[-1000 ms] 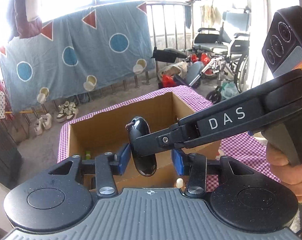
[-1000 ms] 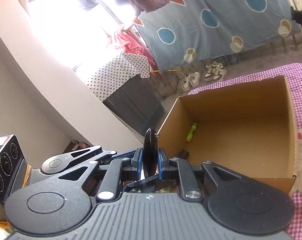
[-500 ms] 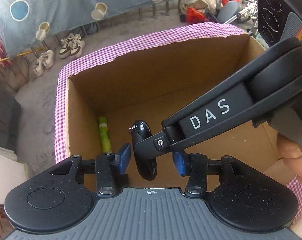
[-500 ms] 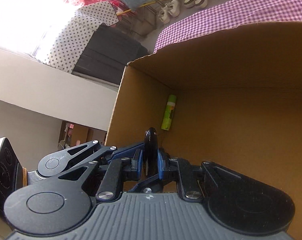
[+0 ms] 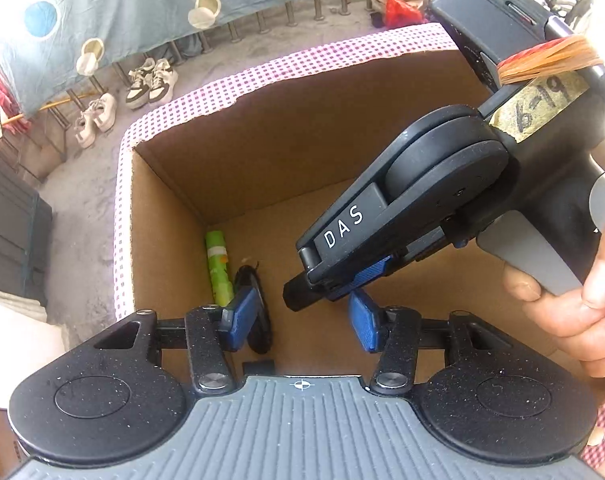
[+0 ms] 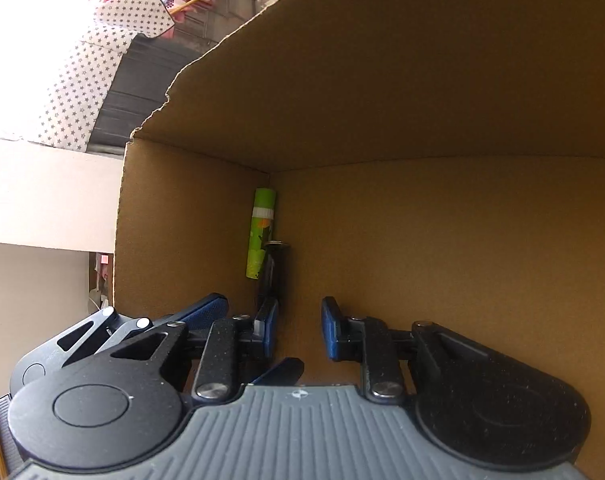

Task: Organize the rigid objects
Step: 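Lower the black oval case into the box and open the right gripper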

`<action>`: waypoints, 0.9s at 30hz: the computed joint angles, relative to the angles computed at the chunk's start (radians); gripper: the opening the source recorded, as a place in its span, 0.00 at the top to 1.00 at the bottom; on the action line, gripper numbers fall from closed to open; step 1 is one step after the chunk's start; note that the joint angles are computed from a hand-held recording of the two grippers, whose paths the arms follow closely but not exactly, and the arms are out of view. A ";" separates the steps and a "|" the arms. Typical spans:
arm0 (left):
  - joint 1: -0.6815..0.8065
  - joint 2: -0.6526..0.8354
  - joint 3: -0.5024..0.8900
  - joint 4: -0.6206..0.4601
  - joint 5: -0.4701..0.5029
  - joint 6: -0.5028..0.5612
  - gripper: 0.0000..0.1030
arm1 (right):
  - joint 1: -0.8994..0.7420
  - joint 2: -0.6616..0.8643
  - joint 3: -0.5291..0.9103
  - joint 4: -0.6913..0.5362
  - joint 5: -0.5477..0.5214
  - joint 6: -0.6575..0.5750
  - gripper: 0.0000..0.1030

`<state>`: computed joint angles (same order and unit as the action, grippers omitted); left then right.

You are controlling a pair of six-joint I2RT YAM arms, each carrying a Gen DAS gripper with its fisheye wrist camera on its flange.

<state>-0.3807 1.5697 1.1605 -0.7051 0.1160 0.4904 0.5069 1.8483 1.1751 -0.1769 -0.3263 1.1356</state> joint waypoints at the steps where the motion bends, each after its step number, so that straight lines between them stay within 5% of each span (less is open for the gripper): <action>1: 0.005 -0.016 -0.007 0.003 0.006 -0.001 0.46 | 0.006 -0.021 -0.013 -0.002 0.025 0.003 0.55; 9: 0.102 -0.195 -0.033 -0.079 0.142 -0.002 0.44 | 0.098 -0.262 -0.079 -0.113 0.213 -0.020 0.50; 16: 0.284 -0.411 -0.082 -0.216 0.357 0.081 0.44 | 0.362 -0.559 -0.099 -0.297 0.601 0.005 0.50; 22: 0.473 -0.597 -0.170 -0.383 0.550 0.249 0.39 | 0.840 -0.627 -0.006 -0.570 1.110 0.240 0.50; 27: 0.588 -0.671 -0.275 -0.537 0.599 0.429 0.39 | 1.100 -0.476 0.088 -0.812 1.300 0.598 0.50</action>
